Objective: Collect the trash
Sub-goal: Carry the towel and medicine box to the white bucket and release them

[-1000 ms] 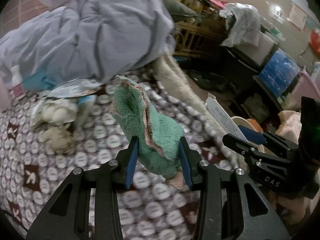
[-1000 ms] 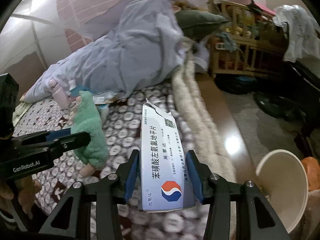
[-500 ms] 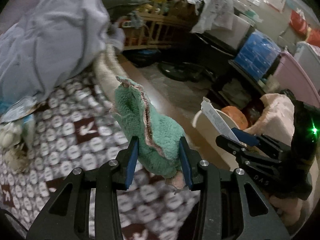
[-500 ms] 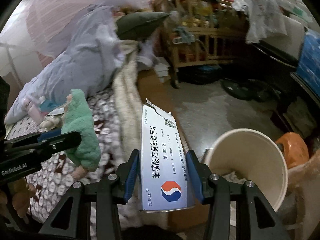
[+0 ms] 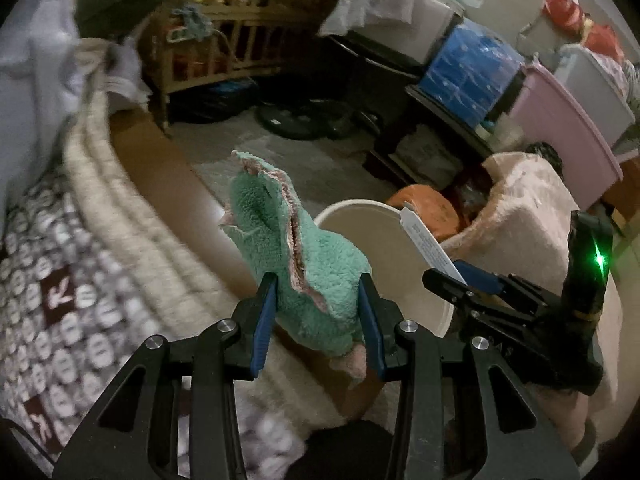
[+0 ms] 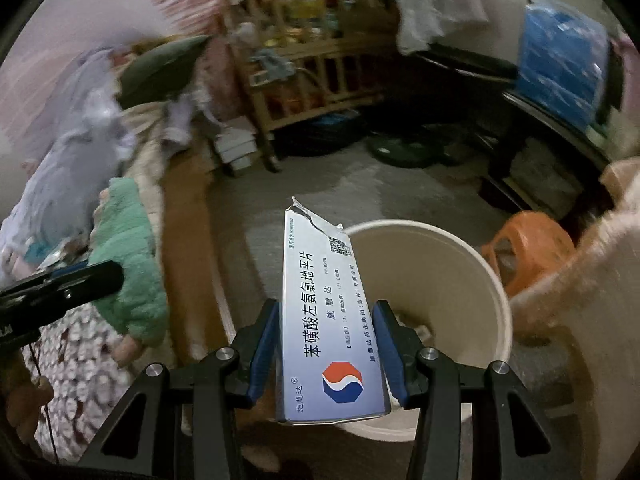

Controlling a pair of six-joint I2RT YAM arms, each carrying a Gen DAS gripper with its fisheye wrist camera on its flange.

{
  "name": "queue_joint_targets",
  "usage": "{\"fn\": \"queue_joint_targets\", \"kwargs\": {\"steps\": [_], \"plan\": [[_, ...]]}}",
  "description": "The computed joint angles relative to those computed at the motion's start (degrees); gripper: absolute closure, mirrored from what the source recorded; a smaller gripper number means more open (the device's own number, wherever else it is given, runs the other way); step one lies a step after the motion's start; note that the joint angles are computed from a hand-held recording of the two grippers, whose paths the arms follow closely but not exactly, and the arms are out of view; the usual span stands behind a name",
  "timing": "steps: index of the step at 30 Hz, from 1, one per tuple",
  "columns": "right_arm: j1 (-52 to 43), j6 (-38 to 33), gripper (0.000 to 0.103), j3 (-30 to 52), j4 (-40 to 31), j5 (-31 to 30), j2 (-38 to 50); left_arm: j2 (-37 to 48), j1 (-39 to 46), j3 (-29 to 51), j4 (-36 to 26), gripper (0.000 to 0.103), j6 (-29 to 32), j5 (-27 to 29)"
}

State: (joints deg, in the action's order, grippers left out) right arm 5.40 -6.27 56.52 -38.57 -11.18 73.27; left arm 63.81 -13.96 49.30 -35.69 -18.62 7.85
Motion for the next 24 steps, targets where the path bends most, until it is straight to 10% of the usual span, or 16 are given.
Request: {"fn": "queue_joint_targets", "kwargs": {"steps": [24], "plan": [[-7.19,-1.08,0.057,0.53,2.95,-0.45,8.78,14.39,-5.29,3.92,8.14,0.065,-1.75,0.37]]}}
